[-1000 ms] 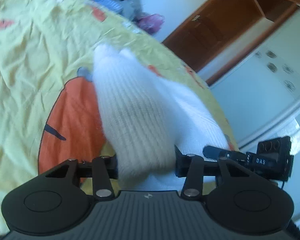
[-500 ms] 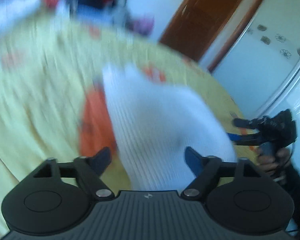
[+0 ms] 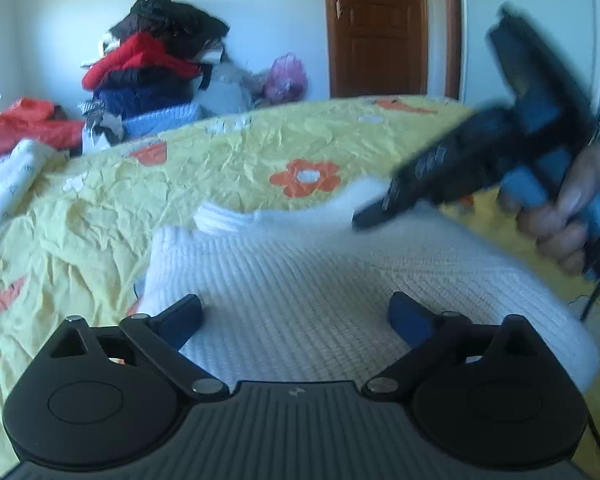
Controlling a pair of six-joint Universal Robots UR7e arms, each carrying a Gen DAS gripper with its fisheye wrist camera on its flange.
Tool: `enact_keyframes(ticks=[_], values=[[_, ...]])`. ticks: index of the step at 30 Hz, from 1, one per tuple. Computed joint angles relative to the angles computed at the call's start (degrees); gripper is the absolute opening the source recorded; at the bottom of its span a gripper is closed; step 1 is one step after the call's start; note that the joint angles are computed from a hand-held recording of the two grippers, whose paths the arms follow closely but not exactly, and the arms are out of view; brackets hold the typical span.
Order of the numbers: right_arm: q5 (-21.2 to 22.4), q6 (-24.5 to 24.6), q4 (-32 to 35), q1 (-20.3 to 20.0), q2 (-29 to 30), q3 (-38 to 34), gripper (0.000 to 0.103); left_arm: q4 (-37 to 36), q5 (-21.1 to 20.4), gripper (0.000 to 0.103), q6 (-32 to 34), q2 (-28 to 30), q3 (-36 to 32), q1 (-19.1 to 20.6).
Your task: Fold small clothes
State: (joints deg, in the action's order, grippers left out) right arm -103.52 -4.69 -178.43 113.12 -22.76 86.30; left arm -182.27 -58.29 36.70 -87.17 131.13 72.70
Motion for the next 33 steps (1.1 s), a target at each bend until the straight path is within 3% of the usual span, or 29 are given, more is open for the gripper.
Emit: enact_keyframes(ticks=[3,5,8,11,14,16,18,22,23,25,27,29,33], values=[[4.24,-0.3,-5.66,-1.51,-1.9,2.92,0.015,1.7,0.15,0.101,-3.29,0.26,-0.7,-0.27],[1.21,1.61,-2.63,-2.65,-0.14,0.66,0.014,1.43,0.3,0.101,-3.57,1.58,-1.19,-0.28],[1.64,1.29,-6.86,-3.01,0.92,1.82,0.016,-0.22,1.51,0.102,-2.83,2.85,-1.25,-0.41],[-0.55,-0.32,-7.47,-1.83,0.75,2.36,0.033,-0.39,1.07,0.102,-2.57,3.11,-1.45,-0.24],[-4.32,2.02,-8.58,-0.36,0.7,1.28,0.047,-0.48,0.98,0.102,-2.47,3.17,-1.47,-0.21],[-6.34,0.82,-15.41,1.1,0.59,2.26,0.047,-0.6,1.02,0.103,-2.45,3.18,-1.41,-0.23],[-4.05,-0.46,-19.66,2.05,0.03,3.74,0.045,-0.6,1.07,0.103,-2.47,3.15,-1.36,-0.29],[1.7,-3.3,-13.6,3.5,0.01,3.18,0.052,-0.47,1.11,0.103,-2.42,3.12,-1.36,-0.29],[1.28,-4.02,-10.99,3.82,0.83,1.97,0.052,-0.52,0.85,0.103,-2.43,3.14,-1.42,-0.17],[-4.26,-3.68,-4.53,4.2,3.68,-1.99,0.052,-1.92,-0.75,0.103,-1.34,3.73,-1.51,0.71],[-3.09,-6.73,-7.39,2.01,6.07,-2.66,0.05,-5.83,-3.09,0.103,1.23,5.4,-1.62,2.3],[-0.46,-3.33,-7.05,0.51,5.43,-2.63,0.045,-8.95,-4.02,0.103,2.66,6.25,-1.06,2.74],[-4.59,-5.25,-7.98,2.45,6.13,-3.09,0.046,-11.05,-5.79,0.103,3.88,5.08,0.34,2.95]])
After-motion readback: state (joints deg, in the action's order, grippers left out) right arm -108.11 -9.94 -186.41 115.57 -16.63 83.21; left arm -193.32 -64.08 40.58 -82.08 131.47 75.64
